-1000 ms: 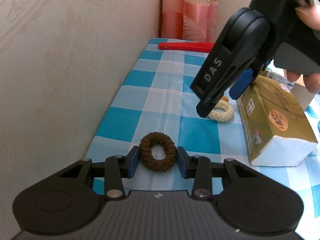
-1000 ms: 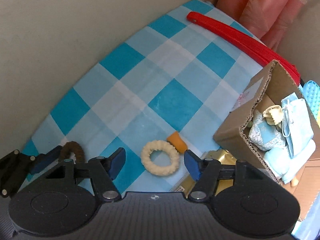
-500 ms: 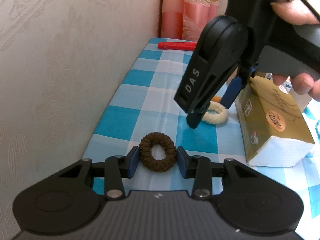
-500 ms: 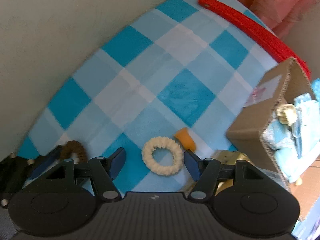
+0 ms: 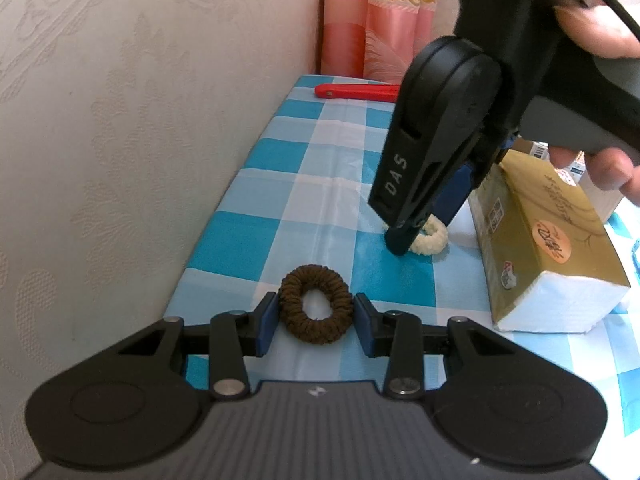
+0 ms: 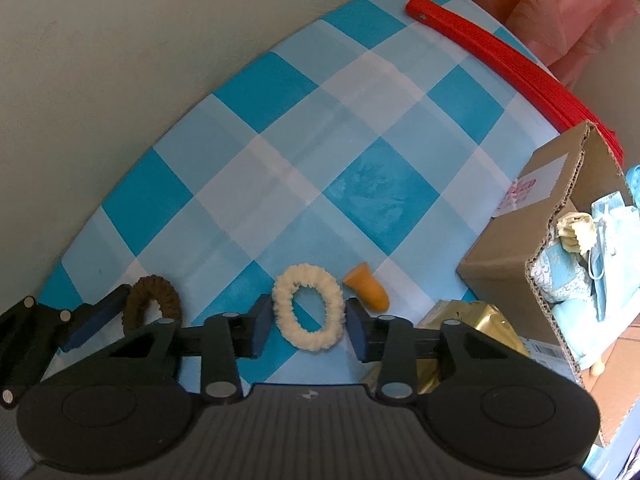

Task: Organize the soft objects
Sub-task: 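Move right gripper to the cream ring and grasp it while left holds the brown ring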

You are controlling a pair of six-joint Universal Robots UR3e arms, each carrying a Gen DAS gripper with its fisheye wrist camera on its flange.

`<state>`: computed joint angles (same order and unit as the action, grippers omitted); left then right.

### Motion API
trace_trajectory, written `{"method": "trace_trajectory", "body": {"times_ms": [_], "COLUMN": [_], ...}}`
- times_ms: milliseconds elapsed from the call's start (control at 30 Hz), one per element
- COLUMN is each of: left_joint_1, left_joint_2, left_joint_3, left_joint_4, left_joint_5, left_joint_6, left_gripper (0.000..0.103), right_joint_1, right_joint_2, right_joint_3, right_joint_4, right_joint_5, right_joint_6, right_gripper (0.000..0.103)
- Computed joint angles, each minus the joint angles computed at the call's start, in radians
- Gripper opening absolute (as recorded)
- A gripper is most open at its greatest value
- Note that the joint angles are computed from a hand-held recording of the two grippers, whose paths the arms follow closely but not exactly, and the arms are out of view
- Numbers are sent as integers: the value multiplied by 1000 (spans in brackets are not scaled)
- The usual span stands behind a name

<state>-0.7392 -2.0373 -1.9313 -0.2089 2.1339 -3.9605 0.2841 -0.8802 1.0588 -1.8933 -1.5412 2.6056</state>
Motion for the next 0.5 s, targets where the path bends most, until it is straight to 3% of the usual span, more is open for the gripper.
{"method": "trace_trajectory", "body": {"times_ms": [300, 500], "left_joint_1": [-4, -12], "left_joint_2": [43, 85], "left_joint_3": [-17, -10], "left_joint_4": [-4, -32], "left_joint_5": [-3, -9], "left_joint_6": [14, 31], "left_gripper": [38, 38], "right_joint_1": [-78, -177], "right_joint_2": [-164, -312], "right_joint_3": [171, 246], "right_joint_4": [-40, 18], "right_joint_5": [118, 237], "right_joint_6": [-55, -110], "right_gripper": [42, 42]}}
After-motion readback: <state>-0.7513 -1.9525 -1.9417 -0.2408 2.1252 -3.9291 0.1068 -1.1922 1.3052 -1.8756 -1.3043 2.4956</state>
